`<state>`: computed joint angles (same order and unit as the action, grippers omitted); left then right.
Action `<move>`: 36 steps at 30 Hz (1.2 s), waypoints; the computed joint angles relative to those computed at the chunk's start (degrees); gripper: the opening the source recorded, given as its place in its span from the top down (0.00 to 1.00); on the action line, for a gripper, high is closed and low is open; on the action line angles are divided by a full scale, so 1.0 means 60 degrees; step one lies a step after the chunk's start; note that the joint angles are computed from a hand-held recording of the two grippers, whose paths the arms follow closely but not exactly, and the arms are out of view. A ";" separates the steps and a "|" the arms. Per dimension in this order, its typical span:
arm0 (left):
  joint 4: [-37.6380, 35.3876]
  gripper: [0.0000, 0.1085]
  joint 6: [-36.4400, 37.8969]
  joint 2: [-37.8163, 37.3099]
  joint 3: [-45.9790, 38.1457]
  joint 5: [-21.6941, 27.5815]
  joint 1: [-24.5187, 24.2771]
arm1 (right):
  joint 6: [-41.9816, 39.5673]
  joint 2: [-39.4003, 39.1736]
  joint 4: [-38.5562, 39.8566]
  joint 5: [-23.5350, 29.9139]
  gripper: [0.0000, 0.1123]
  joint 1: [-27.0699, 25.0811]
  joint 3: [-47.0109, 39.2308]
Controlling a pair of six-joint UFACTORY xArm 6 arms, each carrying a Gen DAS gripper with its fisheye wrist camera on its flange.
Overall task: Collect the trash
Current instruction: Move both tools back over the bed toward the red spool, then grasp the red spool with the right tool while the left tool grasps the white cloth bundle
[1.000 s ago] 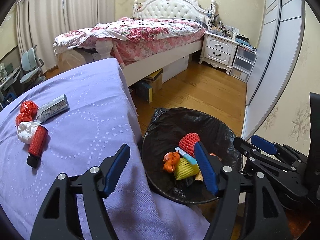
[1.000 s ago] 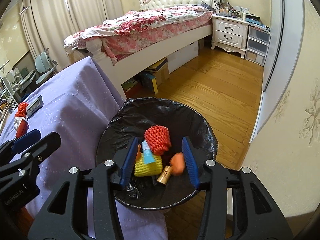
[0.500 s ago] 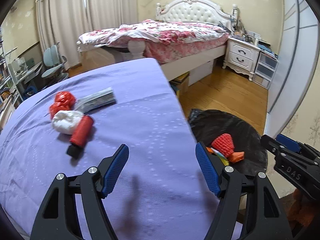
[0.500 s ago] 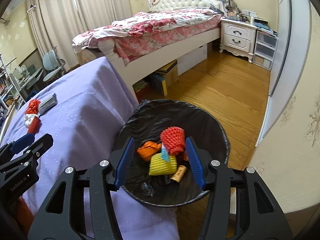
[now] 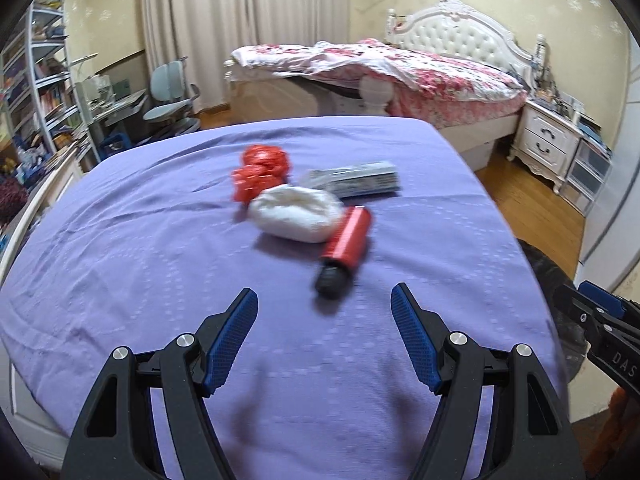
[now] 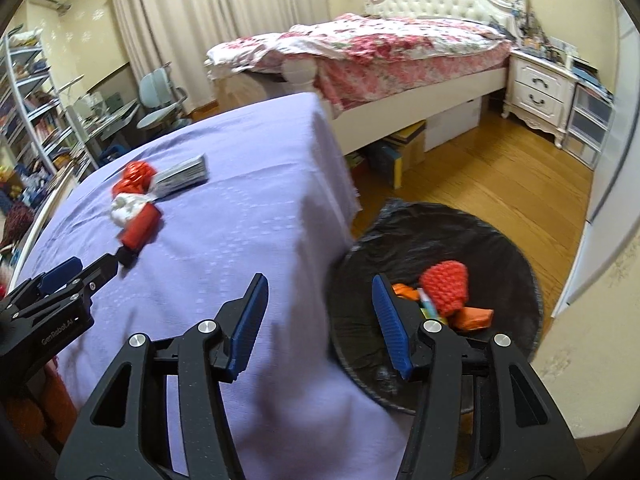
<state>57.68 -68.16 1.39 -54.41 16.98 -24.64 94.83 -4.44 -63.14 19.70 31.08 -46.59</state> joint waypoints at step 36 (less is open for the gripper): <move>-0.0980 0.36 0.0635 -0.0711 0.1241 -0.0405 0.1917 | -0.3994 0.4712 0.3398 0.1381 0.55 0.1647 -0.5934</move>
<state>51.80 -64.35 -2.87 -46.96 14.55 -13.14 70.86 23.83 -42.75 27.99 40.96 -82.20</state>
